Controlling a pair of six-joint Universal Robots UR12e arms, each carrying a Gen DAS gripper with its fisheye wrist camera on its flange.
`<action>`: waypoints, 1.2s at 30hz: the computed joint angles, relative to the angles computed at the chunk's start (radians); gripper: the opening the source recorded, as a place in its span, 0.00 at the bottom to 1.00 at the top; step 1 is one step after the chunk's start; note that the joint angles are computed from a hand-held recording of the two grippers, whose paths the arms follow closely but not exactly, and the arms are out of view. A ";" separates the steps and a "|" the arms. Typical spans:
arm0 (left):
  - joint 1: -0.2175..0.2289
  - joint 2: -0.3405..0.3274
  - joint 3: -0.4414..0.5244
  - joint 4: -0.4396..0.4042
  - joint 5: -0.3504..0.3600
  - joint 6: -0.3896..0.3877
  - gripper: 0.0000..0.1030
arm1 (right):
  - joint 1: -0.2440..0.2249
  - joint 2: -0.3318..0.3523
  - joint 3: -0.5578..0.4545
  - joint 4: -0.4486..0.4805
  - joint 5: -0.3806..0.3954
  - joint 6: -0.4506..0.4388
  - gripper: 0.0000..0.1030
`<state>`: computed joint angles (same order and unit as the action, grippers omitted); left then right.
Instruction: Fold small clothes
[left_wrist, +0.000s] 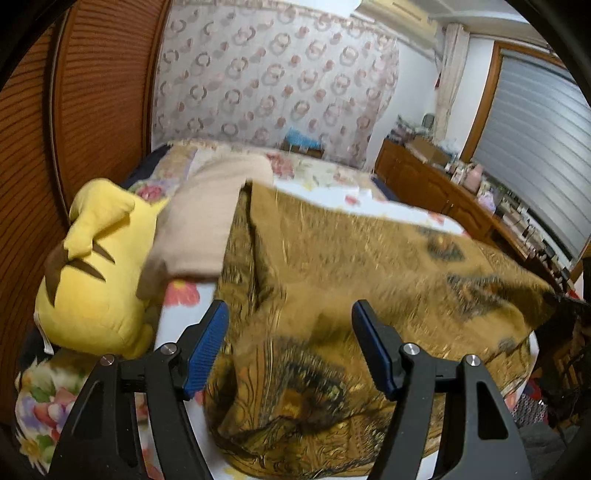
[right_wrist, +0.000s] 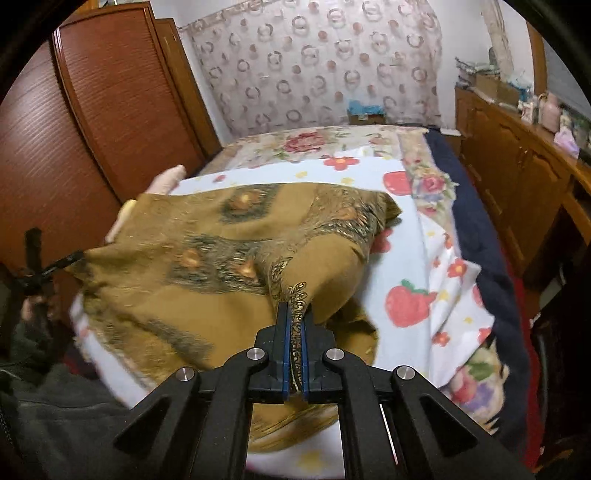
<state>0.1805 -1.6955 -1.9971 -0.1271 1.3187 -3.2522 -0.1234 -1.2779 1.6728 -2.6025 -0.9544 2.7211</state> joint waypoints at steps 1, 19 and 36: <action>0.001 0.000 0.004 0.006 0.000 0.002 0.68 | -0.002 -0.007 0.005 0.019 0.006 -0.012 0.04; 0.011 -0.192 0.345 -0.454 -0.024 0.194 0.40 | 0.023 -0.003 0.029 -0.056 -0.141 -0.026 0.04; -0.013 -0.233 0.411 -0.382 0.121 0.227 0.02 | 0.011 -0.021 0.041 -0.016 -0.092 -0.059 0.04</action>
<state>0.1677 -1.9285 -1.5862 -0.5090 1.4393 -3.0253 -0.1121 -1.2991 1.7137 -2.6184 -1.0460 2.6621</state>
